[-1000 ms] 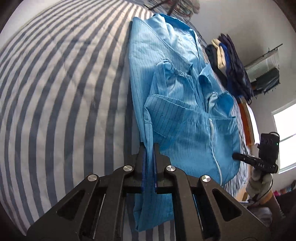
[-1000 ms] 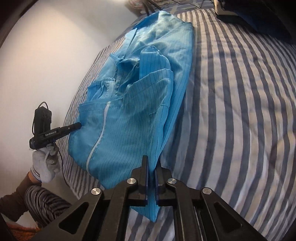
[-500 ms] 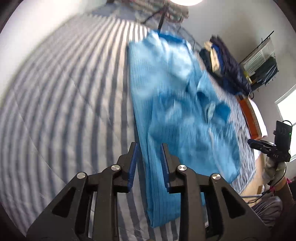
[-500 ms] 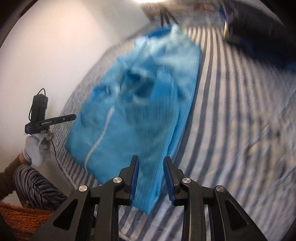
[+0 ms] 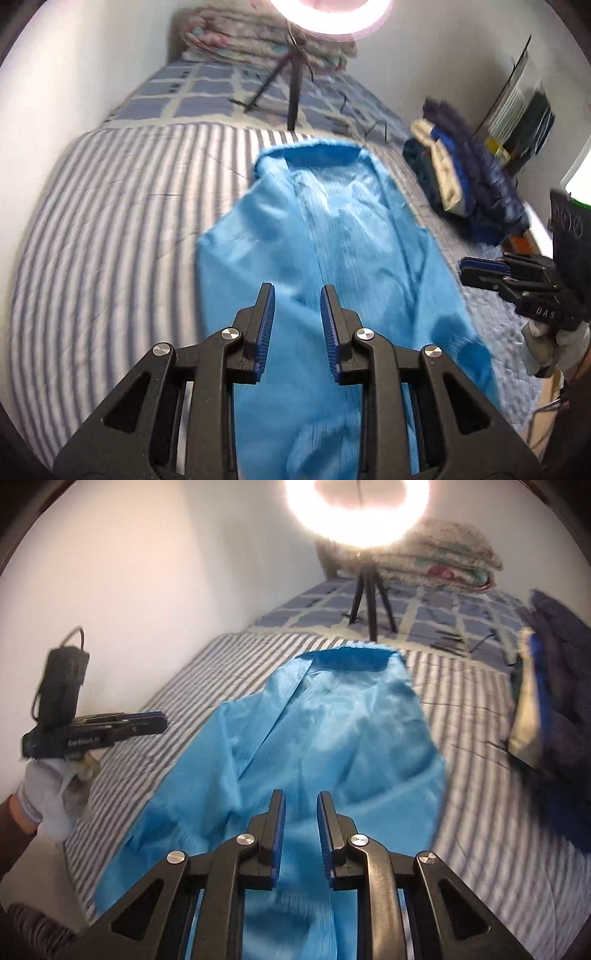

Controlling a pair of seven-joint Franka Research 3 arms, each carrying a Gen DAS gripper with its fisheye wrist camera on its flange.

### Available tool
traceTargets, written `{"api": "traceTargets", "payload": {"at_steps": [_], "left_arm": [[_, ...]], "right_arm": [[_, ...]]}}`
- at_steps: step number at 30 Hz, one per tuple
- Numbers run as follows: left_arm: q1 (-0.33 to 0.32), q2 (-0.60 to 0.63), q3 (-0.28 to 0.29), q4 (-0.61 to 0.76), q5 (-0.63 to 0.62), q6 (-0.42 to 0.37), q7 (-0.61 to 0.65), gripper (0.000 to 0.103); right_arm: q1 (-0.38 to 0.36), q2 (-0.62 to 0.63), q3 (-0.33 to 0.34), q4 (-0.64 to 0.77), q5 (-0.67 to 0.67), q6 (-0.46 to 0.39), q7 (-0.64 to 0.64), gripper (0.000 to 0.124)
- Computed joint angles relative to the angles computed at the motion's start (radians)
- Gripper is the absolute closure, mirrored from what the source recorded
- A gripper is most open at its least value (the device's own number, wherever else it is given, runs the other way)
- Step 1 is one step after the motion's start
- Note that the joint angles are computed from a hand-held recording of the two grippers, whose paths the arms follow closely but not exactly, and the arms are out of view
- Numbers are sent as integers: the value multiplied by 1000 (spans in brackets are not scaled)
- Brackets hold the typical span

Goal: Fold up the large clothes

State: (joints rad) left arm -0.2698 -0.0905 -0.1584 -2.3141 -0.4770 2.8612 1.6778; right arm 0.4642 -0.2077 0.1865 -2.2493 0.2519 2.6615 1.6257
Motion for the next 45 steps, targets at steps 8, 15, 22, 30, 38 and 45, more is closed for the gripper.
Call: {"api": "traceTargets", "payload": {"at_steps": [8, 15, 22, 30, 38, 45], "left_arm": [[54, 272, -54, 201, 258, 6, -171, 78], [188, 320, -181, 237, 219, -14, -87, 78], [263, 279, -200, 263, -74, 29, 145, 36], [318, 428, -188, 485, -266, -237, 234, 36], [309, 540, -200, 600, -282, -275, 174, 67], [286, 499, -227, 524, -193, -126, 162, 103]], "right_arm": [[13, 259, -9, 174, -189, -46, 94, 108], [-8, 277, -21, 185, 2, -59, -25, 107], [-48, 159, -57, 112, 161, 52, -217, 73], [-118, 237, -99, 174, 338, 51, -249, 61], [-146, 358, -59, 294, 533, -28, -387, 70], [-102, 353, -57, 287, 340, 43, -301, 120]]}}
